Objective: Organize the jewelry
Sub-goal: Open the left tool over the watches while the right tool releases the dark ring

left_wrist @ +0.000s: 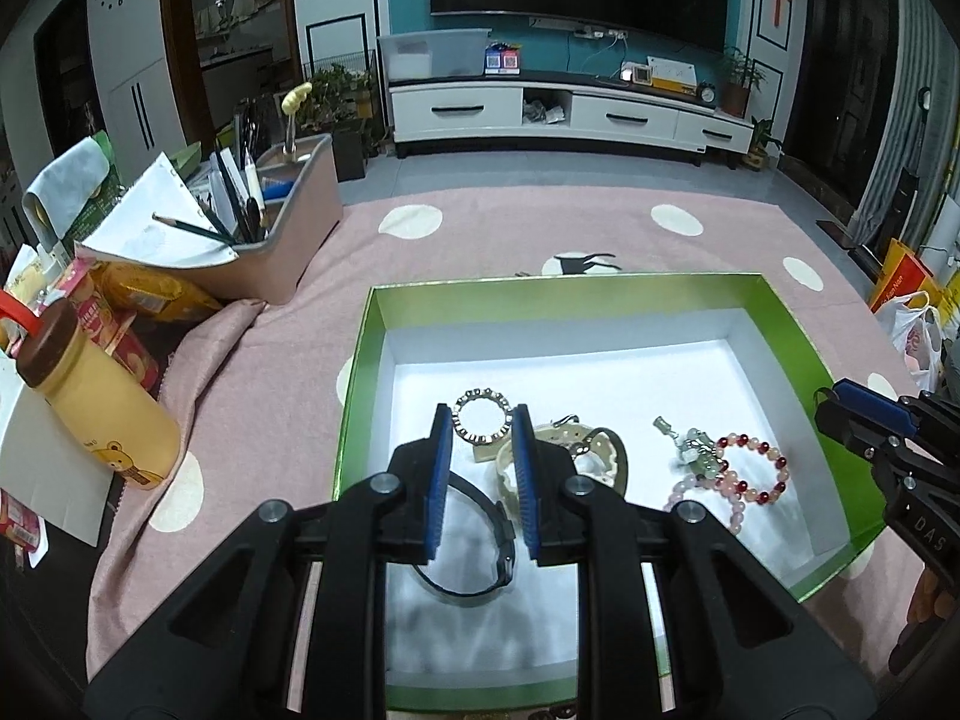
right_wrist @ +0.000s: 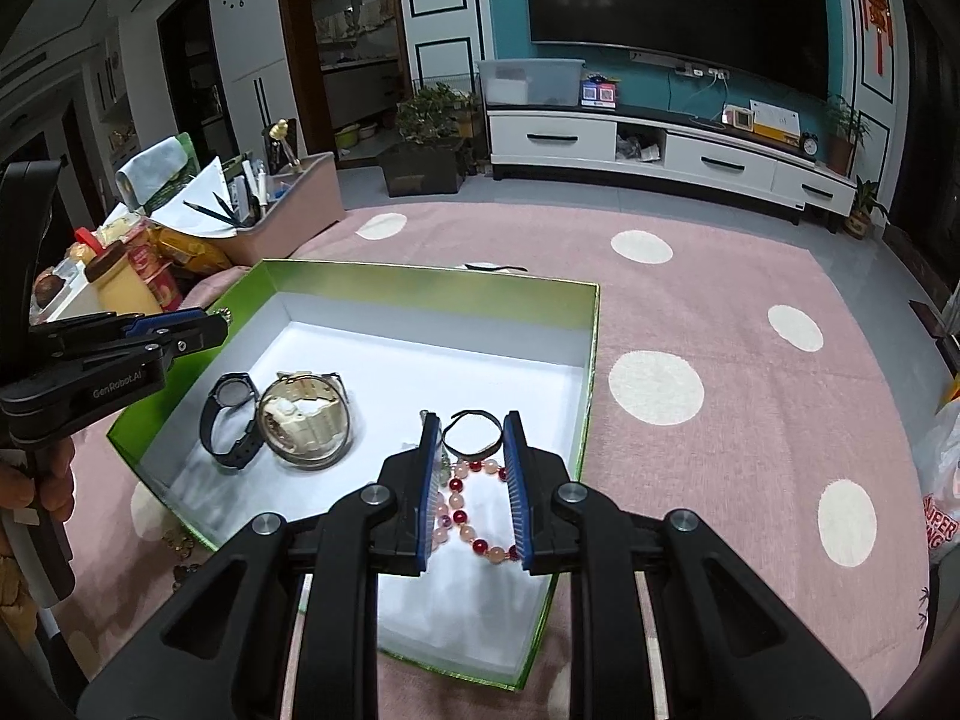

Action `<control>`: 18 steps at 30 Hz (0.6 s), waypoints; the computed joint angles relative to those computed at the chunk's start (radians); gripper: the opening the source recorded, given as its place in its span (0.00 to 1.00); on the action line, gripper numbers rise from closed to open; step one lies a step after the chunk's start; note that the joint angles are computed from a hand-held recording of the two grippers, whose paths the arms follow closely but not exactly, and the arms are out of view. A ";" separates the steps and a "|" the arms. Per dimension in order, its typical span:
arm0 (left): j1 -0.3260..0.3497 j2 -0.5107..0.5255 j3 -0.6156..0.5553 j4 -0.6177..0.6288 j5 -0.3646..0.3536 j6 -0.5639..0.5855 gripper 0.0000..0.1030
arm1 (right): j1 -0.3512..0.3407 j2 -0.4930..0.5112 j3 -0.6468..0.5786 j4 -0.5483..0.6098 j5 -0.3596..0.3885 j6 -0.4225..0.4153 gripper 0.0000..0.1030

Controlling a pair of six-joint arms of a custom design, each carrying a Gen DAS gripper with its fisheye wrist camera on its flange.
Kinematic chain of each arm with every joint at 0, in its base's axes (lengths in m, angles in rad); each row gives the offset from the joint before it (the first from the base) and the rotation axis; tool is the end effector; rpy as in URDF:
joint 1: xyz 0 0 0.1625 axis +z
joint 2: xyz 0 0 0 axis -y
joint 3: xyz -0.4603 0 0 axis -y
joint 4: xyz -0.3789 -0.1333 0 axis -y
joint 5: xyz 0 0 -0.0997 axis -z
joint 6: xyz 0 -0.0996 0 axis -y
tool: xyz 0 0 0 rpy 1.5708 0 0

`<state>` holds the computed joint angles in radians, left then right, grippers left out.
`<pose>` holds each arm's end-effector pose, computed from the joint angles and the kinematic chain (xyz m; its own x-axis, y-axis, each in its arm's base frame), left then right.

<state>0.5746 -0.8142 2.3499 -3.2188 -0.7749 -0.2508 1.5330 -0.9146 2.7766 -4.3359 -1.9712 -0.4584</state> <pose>-0.2550 -0.4087 0.0605 -0.6405 0.3927 -0.6600 0.6970 0.6581 -0.2848 0.0829 -0.3092 0.1858 -0.8252 0.0317 0.5639 -0.3811 0.7056 -0.5974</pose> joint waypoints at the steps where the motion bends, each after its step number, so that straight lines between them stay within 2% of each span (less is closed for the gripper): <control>1: 0.004 0.002 -0.003 0.005 -0.001 -0.002 0.19 | -0.003 0.001 -0.002 0.002 0.000 -0.001 0.20; 18: 0.045 0.018 -0.038 0.058 -0.014 -0.022 0.19 | -0.030 -0.007 -0.025 0.069 -0.011 0.021 0.20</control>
<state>0.6200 -0.7962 2.3119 -3.1604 -0.7887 -0.2730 1.5026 -0.9214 2.7511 -4.2666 -1.9818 -0.4375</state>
